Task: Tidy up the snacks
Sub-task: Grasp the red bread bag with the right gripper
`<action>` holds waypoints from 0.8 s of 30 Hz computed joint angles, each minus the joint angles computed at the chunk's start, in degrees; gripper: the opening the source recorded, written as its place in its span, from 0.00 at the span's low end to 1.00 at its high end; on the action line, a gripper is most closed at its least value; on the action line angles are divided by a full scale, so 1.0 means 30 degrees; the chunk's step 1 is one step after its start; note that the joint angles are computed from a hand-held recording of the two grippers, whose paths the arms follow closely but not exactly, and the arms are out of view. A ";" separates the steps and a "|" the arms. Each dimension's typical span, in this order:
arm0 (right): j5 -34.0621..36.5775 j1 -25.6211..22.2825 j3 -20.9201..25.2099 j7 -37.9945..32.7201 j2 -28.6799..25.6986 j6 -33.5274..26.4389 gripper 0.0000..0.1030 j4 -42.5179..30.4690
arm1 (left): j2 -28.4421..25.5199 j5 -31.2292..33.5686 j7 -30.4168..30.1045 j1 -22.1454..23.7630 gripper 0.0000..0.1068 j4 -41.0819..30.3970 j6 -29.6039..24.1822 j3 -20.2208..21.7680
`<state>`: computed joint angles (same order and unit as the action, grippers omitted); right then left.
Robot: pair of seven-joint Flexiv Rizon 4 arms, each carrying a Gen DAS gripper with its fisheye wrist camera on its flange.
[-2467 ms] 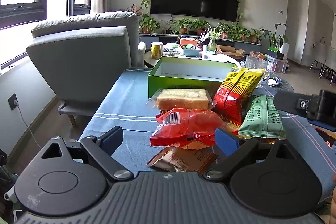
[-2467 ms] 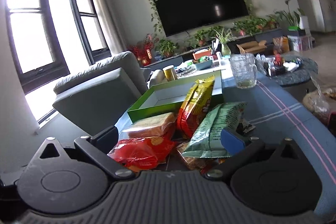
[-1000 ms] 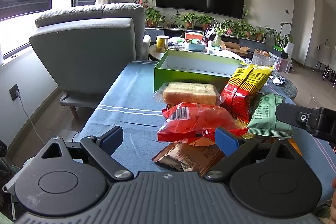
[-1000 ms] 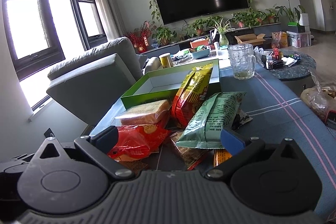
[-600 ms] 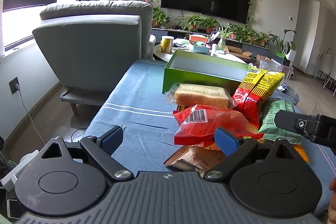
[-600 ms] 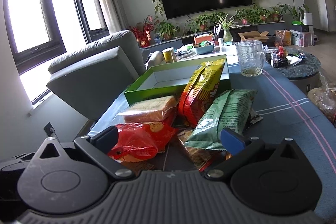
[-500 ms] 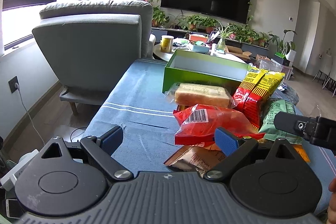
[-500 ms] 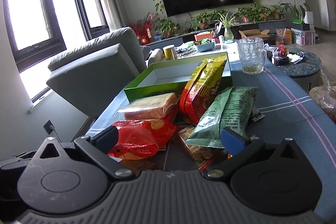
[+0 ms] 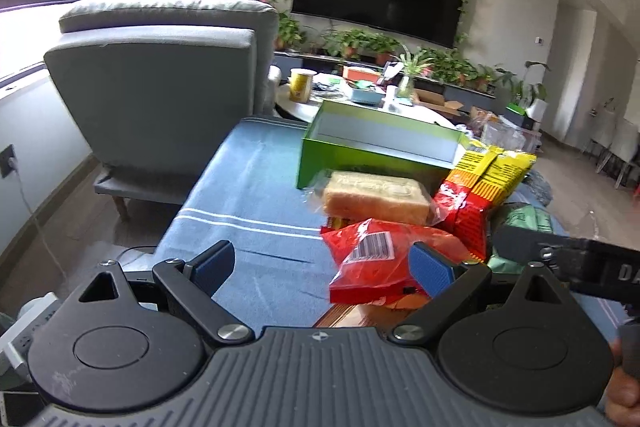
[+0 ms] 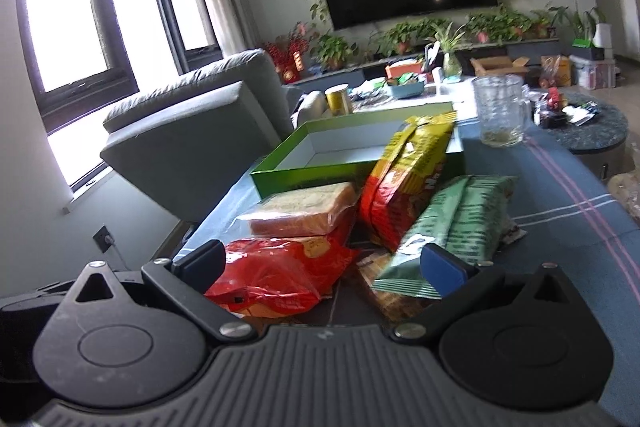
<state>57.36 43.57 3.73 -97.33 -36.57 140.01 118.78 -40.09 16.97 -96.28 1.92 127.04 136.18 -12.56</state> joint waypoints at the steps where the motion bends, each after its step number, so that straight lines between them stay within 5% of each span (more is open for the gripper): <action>1: -0.0405 -0.0269 0.0123 0.0153 0.0146 -0.0496 0.99 0.0061 | -0.0087 0.0626 -0.0077 0.0445 0.86 -0.0244 -0.0371 -0.0371; 6: -0.5101 -0.2576 0.1286 0.4035 0.0308 -0.1401 0.98 0.1178 | -0.0583 0.2414 0.0479 0.1598 0.86 -0.1374 -0.2558 -0.1696; 14: -0.8542 -0.3168 0.0055 0.6686 0.0510 -0.4388 0.98 0.1124 | -0.1935 0.3438 0.2173 0.3267 0.86 -0.2869 -0.4732 -0.4218; 21: -1.1843 -0.4503 0.0419 0.9311 0.0198 -0.6487 0.98 0.1141 | -0.3779 0.4290 0.3994 0.5979 0.88 -0.3449 -0.6734 -0.7789; 24: -1.4040 -0.6484 0.1873 1.0794 -0.0120 -0.6461 0.98 0.1274 | -0.4937 0.4139 0.4768 0.7407 0.87 -0.3470 -0.8156 -0.9707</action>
